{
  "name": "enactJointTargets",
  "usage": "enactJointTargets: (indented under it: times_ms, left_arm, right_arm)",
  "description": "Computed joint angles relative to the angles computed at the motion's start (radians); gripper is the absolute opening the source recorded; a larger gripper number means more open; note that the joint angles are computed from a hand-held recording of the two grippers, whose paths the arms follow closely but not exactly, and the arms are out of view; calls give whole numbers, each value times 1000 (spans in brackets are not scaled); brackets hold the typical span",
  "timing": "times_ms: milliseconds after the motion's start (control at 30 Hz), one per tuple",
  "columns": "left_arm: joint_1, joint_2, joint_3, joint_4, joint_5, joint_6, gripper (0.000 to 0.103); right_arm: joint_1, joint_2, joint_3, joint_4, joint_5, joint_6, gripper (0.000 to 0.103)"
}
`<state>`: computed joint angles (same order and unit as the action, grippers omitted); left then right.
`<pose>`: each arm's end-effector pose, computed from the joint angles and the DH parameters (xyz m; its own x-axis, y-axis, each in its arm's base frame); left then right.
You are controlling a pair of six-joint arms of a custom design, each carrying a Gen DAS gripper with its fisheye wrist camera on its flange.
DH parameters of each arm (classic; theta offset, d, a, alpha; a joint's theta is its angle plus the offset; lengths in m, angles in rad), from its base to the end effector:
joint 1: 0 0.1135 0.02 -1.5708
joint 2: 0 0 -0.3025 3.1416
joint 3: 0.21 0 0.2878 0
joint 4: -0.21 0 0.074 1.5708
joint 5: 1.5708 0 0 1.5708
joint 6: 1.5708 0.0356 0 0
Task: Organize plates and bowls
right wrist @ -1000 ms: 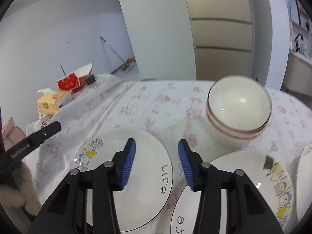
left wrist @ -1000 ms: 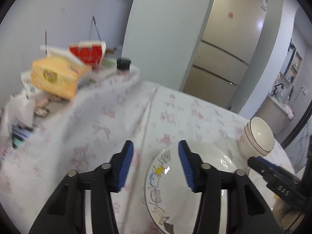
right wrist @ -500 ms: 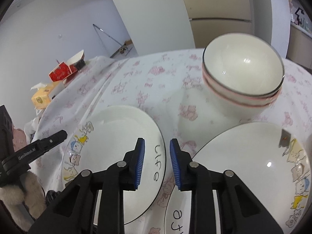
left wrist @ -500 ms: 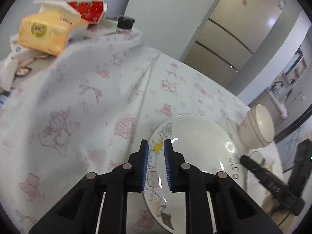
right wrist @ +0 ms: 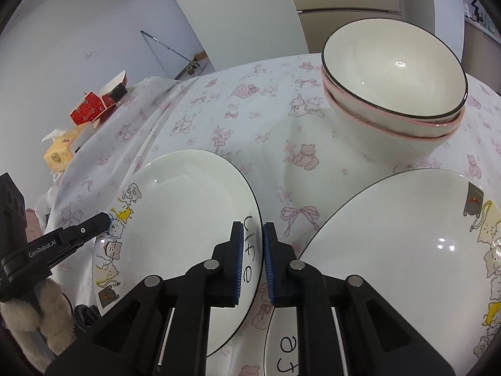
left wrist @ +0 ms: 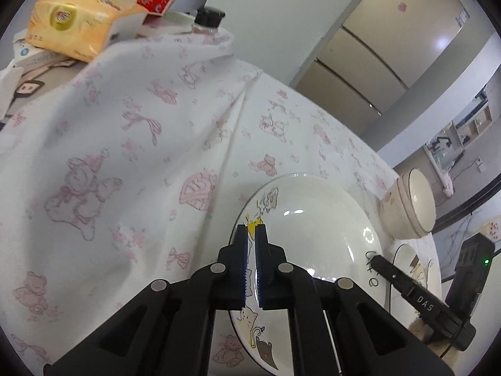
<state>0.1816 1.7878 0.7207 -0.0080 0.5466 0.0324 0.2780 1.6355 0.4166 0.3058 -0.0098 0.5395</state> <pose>0.3212 0.0402 0.0995 -0.8618 -0.1301 -0.4902 0.1169 0.8896 -0.4416 0.2498 0.0717 0.0851 -0.7969 0.3068 -0.5205 0.1506 0.9351 0.3207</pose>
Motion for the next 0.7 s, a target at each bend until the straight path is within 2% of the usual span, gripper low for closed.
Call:
enactJointTargets:
  times_ms: [100, 200, 700]
  left_arm:
    - [10, -11, -5, 7, -6, 5, 5]
    - [-7, -14, -3, 3, -68, 7, 6]
    - [-19, 26, 23, -25, -72, 38, 7]
  right_arm:
    - [5, -4, 0, -2, 9, -1, 12]
    - [6, -7, 2, -9, 13, -5, 12]
    - [7, 4, 11, -23, 17, -32, 12]
